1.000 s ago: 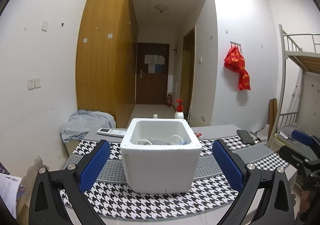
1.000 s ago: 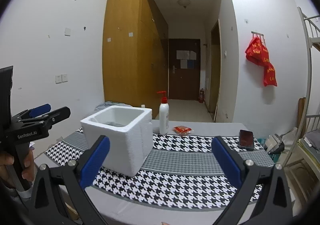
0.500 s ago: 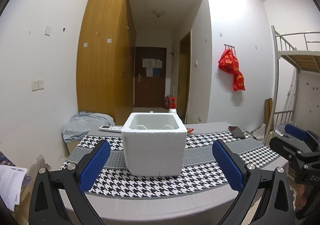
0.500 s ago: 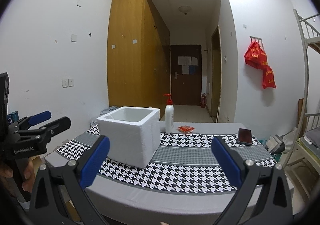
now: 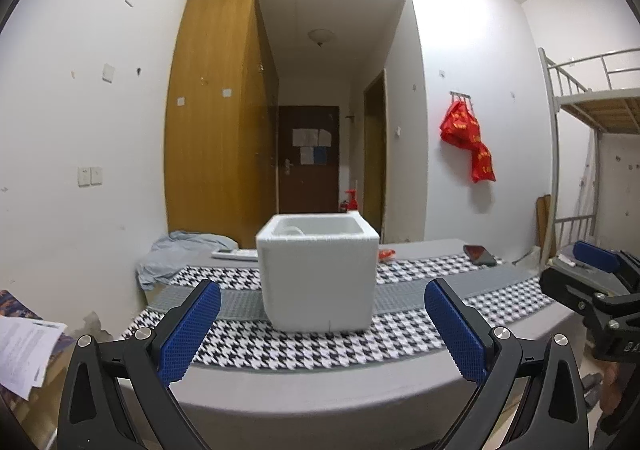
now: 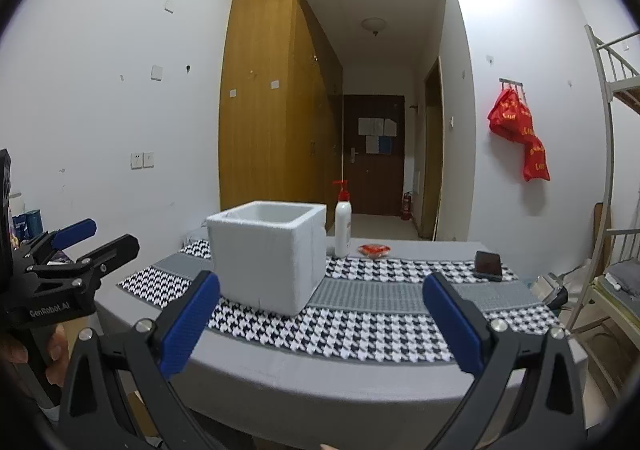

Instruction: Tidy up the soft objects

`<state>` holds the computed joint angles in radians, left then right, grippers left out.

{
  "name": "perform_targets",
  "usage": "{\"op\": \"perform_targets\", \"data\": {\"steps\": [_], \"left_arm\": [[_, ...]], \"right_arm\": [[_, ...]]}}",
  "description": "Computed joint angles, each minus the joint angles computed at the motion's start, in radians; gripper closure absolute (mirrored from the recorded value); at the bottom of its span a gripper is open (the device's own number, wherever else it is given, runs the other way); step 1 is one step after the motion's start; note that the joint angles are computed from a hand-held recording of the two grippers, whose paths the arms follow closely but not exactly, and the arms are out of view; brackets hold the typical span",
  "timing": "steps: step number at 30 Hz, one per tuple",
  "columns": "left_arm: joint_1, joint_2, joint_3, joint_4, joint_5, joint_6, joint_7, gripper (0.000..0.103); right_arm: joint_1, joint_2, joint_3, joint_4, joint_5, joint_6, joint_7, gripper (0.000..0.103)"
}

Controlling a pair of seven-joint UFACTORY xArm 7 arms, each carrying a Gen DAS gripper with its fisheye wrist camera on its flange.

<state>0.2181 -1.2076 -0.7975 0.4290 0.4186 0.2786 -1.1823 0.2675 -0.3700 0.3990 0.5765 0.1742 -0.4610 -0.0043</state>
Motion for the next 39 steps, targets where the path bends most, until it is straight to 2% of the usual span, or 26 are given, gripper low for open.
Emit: {"op": "perform_targets", "data": {"steps": [3, 8, 12, 13, 17, 21, 39], "left_arm": [[-0.019, -0.011, -0.008, -0.019, 0.0, -0.011, -0.008, 0.001], [-0.004, -0.044, -0.043, -0.025, 0.001, 0.0, -0.039, 0.001], [0.005, -0.048, -0.053, -0.036, 0.003, -0.004, -0.058, 0.001], [0.006, -0.045, -0.055, -0.038, 0.004, -0.005, -0.06, 0.001], [-0.002, -0.008, -0.042, -0.038, 0.006, -0.015, -0.056, 0.001], [-0.022, 0.011, -0.02, -0.038, 0.007, -0.023, -0.048, 0.001], [-0.032, 0.017, -0.023, -0.033, 0.007, -0.022, -0.053, 0.001]], "right_arm": [[-0.024, 0.002, 0.042, -0.026, 0.031, -0.032, -0.014, 0.0], [-0.016, 0.014, 0.048, -0.042, 0.067, -0.058, -0.033, 0.0], [0.026, 0.034, -0.006, -0.04, 0.042, -0.054, -0.01, 0.0], [0.023, 0.038, 0.0, -0.04, 0.051, -0.056, -0.015, 0.0], [0.002, 0.052, 0.043, -0.031, 0.104, -0.052, -0.059, 0.0], [0.003, 0.044, 0.054, -0.03, 0.132, -0.046, -0.08, 0.0], [-0.001, 0.026, 0.055, -0.039, 0.131, -0.03, -0.081, 0.0]]}}
